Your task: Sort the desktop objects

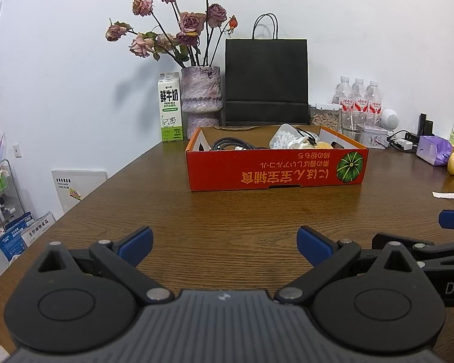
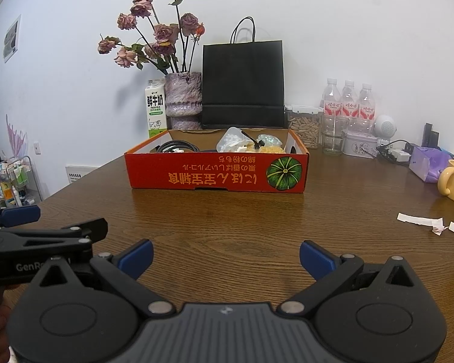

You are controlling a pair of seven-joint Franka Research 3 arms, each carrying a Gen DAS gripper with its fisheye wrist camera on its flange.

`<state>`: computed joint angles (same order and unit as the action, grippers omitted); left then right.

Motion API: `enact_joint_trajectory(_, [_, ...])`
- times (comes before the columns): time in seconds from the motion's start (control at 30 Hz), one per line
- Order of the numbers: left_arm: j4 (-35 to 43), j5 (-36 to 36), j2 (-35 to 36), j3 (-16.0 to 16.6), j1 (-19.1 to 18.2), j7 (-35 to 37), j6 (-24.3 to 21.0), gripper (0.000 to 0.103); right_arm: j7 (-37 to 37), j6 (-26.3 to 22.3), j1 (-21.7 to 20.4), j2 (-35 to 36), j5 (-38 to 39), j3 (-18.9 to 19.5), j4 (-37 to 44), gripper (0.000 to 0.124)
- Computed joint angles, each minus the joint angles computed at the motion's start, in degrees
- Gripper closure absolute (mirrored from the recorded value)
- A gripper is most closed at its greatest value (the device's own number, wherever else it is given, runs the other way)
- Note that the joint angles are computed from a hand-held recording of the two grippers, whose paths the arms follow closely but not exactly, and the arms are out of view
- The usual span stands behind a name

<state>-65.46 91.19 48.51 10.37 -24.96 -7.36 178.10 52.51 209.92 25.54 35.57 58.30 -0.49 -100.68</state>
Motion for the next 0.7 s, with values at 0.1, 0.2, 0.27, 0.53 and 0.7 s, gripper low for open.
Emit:
enact_joint_trajectory(0.1, [-0.4,2.5,-0.5,0.6,-0.6,-2.4,-0.6,0.0,-0.1,0.0,0.0,0.0,0.1,0.0,0.0,0.021])
enact_joint_trajectory(0.2, [-0.5,4.3,-0.7,-0.6,0.1,-3.4,-0.9,0.0,0.4,0.2,-0.3,-0.2,-0.3,0.3,-0.3,0.021])
enact_joint_trajectory(0.27, [-0.6,4.0,-0.7,-1.6,0.8,-2.7,-0.8,0.0,0.6,0.3,-0.3,-0.2,-0.4,0.3,-0.5,0.021])
enact_joint_trajectory(0.53, [-0.8,0.7,-0.5,-1.9,0.9,0.6,-1.1,0.0,0.4,0.3,-0.2,-0.2,-0.2,0.2,-0.5,0.021])
enact_joint_trajectory(0.7, [-0.7,-1.7,-0.3,-0.8,0.3,2.0,-0.4,0.0,1.1,0.5,-0.6,-0.3,-0.9,0.5,-1.0,0.021])
